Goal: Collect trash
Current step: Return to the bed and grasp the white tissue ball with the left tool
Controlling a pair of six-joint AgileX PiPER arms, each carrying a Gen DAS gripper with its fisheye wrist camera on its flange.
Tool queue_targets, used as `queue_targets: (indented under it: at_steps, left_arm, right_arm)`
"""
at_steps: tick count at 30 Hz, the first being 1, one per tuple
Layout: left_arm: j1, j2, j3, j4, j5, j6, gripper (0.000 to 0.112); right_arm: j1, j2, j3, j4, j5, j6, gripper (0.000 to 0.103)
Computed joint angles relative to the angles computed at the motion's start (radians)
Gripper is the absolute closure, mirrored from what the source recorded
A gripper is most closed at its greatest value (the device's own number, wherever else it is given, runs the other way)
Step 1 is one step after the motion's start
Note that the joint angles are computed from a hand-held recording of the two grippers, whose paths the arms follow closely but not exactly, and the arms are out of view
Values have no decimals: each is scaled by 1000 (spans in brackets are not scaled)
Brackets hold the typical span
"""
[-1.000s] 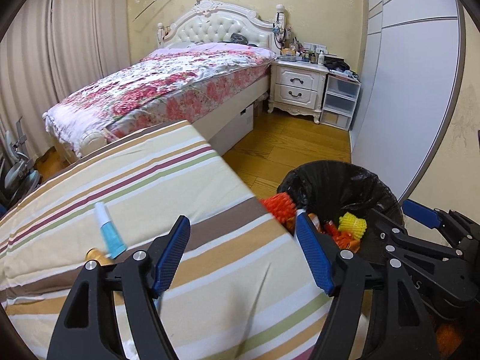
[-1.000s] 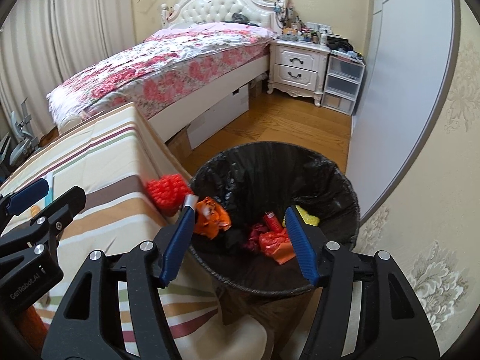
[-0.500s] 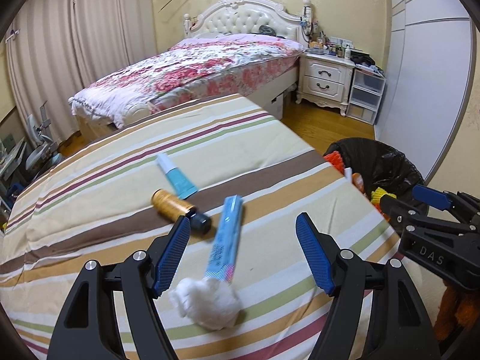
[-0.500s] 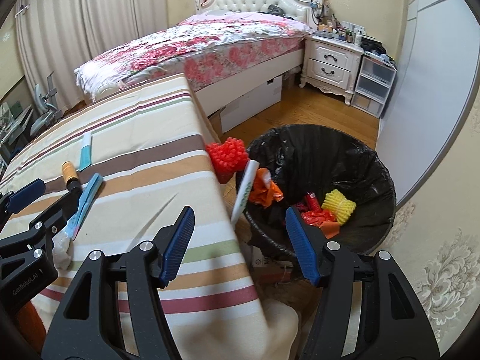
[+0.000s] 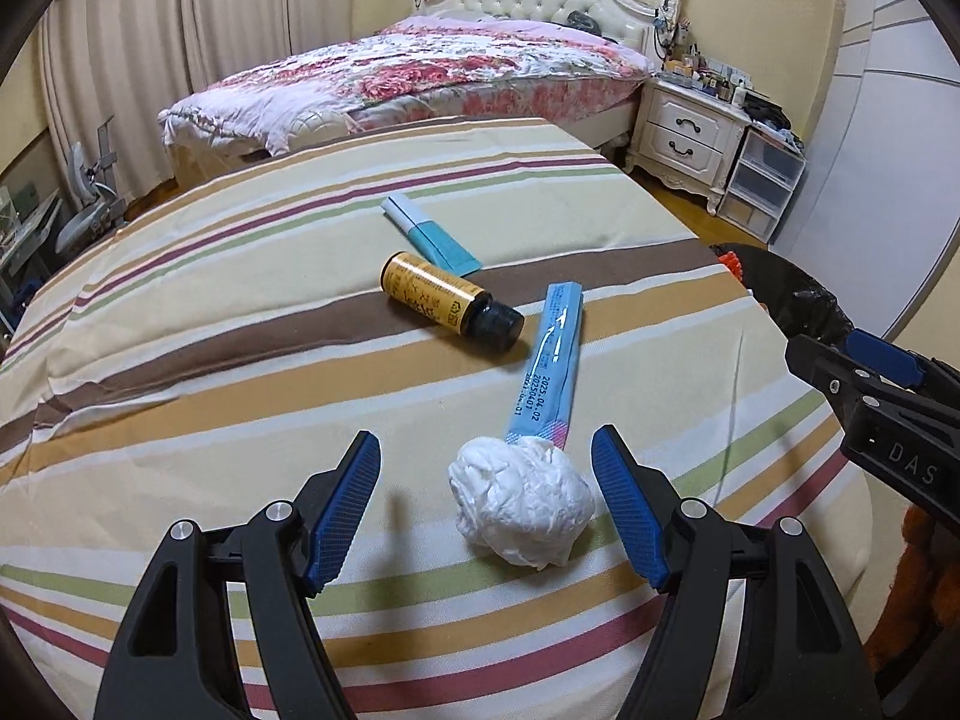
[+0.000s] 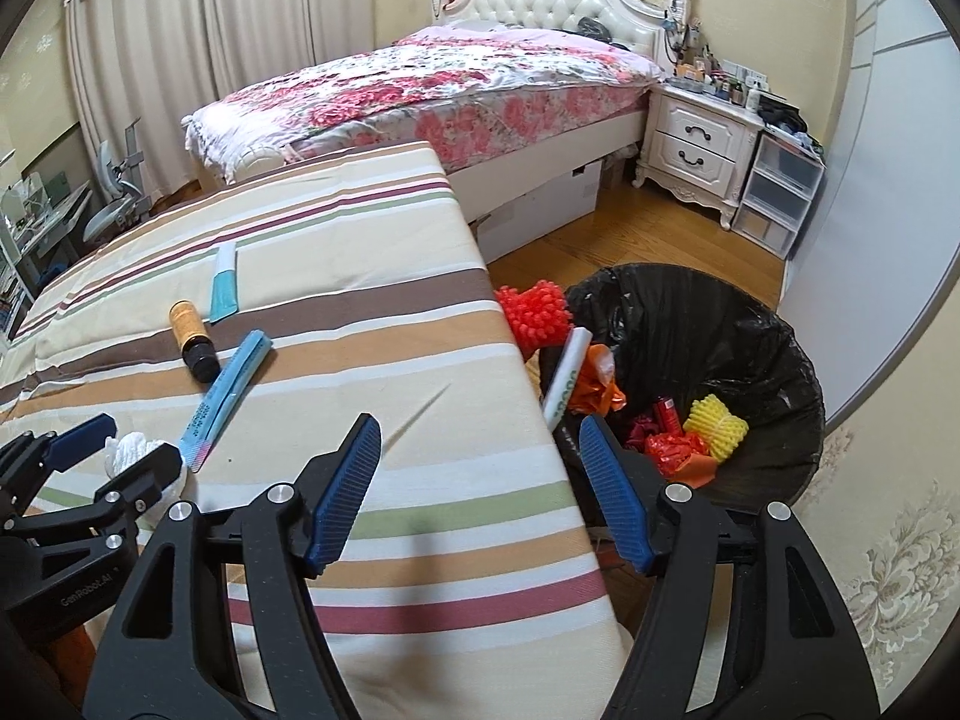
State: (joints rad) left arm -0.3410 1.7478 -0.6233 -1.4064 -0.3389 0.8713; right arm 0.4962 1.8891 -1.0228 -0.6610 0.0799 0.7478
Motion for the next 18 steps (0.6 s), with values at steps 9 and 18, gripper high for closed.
queue_targets:
  at_steps: [9, 18]
  left_arm:
    - [49, -28, 58, 375, 94, -339, 78]
    - [117, -106, 116, 527, 73, -511, 79]
  right_arm:
    - [46, 13, -20, 76, 16, -73, 36]
    - [101, 62, -94, 535, 48, -534, 36]
